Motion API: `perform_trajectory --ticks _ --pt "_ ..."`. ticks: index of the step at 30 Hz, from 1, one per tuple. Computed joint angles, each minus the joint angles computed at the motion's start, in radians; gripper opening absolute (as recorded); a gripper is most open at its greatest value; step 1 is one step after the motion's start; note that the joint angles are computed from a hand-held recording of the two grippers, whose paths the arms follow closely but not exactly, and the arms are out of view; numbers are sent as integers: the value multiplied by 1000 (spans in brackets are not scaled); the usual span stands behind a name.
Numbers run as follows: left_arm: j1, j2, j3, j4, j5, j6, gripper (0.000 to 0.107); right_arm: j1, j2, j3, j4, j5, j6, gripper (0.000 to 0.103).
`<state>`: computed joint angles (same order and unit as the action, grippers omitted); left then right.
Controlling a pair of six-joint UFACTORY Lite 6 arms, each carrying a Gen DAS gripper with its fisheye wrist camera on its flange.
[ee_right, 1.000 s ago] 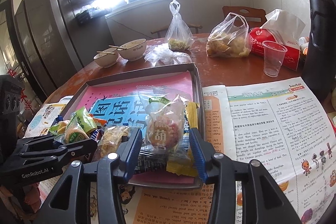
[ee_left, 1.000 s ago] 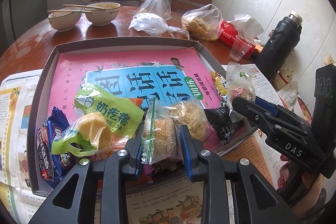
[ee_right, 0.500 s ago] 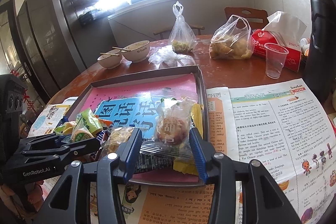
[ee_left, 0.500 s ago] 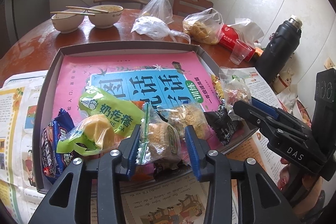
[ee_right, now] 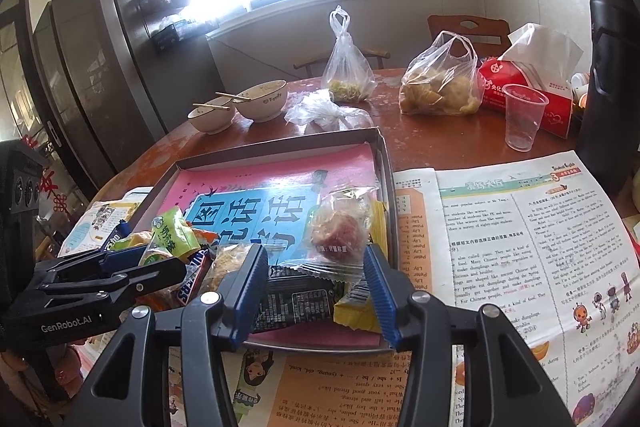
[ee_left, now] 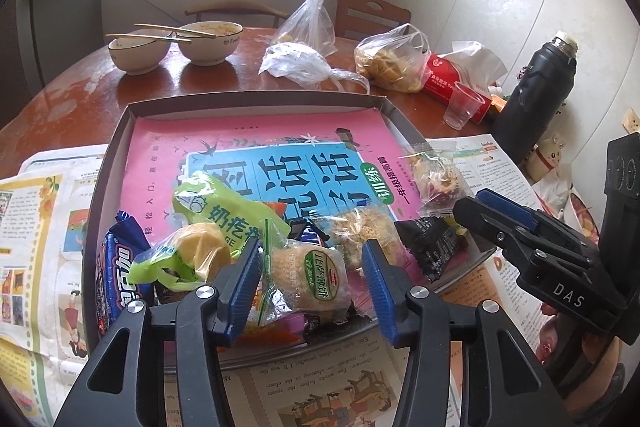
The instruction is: Organize snacks
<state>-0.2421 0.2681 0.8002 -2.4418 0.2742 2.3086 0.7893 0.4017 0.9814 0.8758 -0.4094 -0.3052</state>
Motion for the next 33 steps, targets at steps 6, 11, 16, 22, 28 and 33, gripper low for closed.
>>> perform_trajectory --ticks 6,11,16,22,28,33 --pt "-1 -17 -11 -127 -11 122 56 7 -8 -1 16 -1 -14 51" --pt "-9 -26 -19 -295 -16 289 56 13 -5 4 31 -2 -31 51" --pt "0 -38 -27 -323 -11 315 57 15 -6 6 37 -2 -36 51" --pt "1 -51 -32 -380 -17 360 57 14 -4 6 47 -2 -42 51" --pt "4 -73 -47 -437 -13 410 65 19 -12 2 62 -9 -51 55" --pt "9 -109 -72 -471 -7 438 69 20 -18 -2 73 -16 -59 55"
